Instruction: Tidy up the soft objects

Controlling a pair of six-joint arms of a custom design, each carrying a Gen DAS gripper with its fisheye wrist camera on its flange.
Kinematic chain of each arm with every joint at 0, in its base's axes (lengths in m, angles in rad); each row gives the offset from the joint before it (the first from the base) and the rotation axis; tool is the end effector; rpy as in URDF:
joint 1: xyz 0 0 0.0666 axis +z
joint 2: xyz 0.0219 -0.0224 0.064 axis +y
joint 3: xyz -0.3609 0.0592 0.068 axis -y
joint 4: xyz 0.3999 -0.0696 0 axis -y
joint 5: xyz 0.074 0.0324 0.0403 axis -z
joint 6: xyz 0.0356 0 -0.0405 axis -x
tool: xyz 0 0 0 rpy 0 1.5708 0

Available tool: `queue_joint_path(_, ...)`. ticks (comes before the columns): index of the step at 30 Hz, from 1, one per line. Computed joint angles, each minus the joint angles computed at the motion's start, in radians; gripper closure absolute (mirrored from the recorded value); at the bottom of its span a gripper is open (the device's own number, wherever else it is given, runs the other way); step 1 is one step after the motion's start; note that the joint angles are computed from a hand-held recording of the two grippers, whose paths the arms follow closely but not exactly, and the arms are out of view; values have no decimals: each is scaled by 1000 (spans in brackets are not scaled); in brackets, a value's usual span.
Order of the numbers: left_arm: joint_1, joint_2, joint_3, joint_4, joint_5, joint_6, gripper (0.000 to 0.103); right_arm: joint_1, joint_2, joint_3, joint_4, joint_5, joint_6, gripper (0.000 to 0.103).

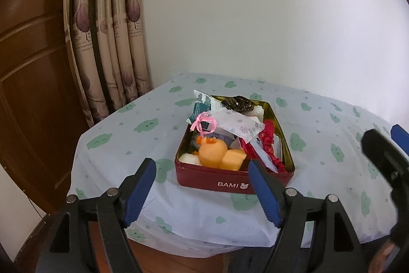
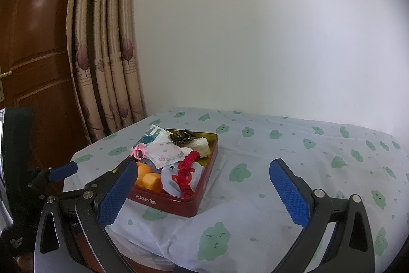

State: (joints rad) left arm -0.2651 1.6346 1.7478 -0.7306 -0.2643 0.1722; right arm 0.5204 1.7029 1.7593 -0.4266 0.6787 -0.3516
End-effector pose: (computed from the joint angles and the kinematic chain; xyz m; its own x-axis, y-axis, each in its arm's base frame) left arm 0.5798 -0.1482 0.4687 -0.5585 -0.0197 -0.8292 -0.0491 0.9988 0.0093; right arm 0.5587 0.2939 0.4650 -0.2531 0.1639 -0.9534 0.2215 0.9692 0.1078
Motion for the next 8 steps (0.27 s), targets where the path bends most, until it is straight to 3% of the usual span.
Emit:
queue_joint_path(4,5,20,22,-39,30,8,26,-16,-36,-44,5,25,-20,0)
queue_joint_path(8,2,26,33,-51,37,16,26,-69,-82,-102,-41,29,-71,0)
